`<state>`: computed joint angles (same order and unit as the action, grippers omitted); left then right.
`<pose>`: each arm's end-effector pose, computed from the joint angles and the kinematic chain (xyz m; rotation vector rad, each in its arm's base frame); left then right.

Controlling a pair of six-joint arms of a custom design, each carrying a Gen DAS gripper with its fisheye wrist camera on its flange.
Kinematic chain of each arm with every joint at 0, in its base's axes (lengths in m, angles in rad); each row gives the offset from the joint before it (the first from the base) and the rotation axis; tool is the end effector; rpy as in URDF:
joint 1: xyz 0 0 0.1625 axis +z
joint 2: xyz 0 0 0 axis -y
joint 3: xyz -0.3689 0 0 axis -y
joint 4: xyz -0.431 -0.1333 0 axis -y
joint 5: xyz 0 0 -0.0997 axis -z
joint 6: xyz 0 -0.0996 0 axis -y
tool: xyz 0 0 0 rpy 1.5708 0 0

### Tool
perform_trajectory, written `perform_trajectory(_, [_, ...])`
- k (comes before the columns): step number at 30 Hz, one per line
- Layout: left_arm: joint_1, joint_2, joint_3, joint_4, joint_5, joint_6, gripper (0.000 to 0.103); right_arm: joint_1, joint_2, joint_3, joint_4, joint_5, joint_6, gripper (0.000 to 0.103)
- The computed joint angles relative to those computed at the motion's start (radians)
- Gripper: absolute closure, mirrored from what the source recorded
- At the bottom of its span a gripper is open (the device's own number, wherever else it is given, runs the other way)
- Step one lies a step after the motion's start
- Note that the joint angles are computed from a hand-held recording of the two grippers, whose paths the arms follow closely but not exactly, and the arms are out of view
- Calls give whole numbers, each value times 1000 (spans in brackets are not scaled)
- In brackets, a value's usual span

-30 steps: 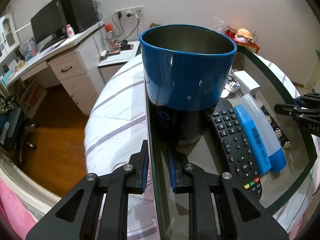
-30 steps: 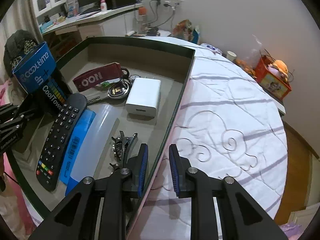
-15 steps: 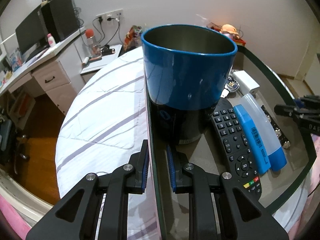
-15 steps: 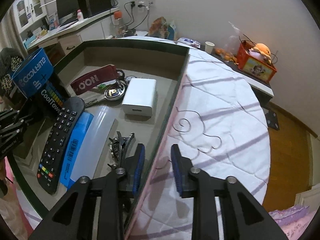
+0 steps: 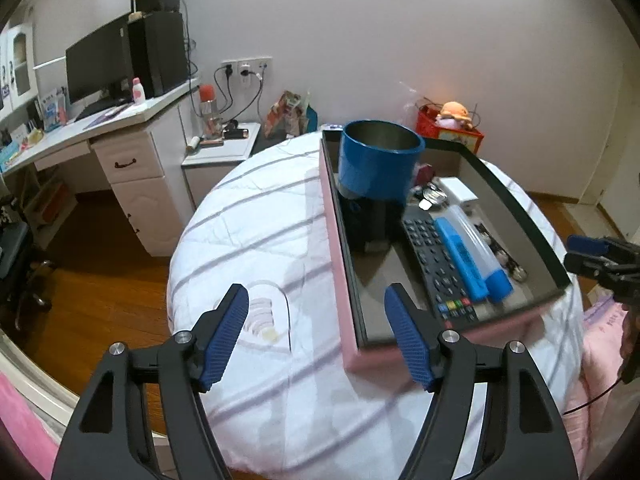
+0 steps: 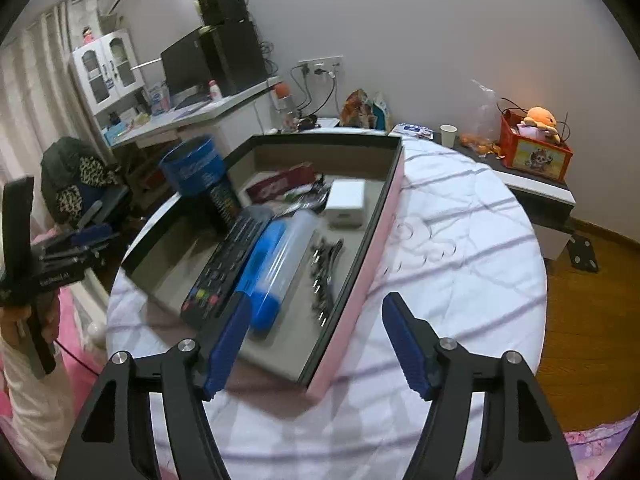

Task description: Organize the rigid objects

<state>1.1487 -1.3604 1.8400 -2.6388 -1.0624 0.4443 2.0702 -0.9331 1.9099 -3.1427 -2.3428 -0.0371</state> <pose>-0.0761 -0.6133 0.3074 0.8813 2.3800 -0.7593 0.3354 -0.4816 0.0985 0.3427 -2.3586 0.9262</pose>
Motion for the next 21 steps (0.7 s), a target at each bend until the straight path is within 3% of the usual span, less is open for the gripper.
perform_trajectory(7, [-11,-72,73,47,-31,16,28,8,15,49,1,-10,63,33])
perform_trajectory(11, [-13,-53,81,49,15,16,27,12,33,57,17,-37,99,33])
perform_trajectory(21, [0,11,58,69,22,-12,25,4,58,47,-13,-42,123,33])
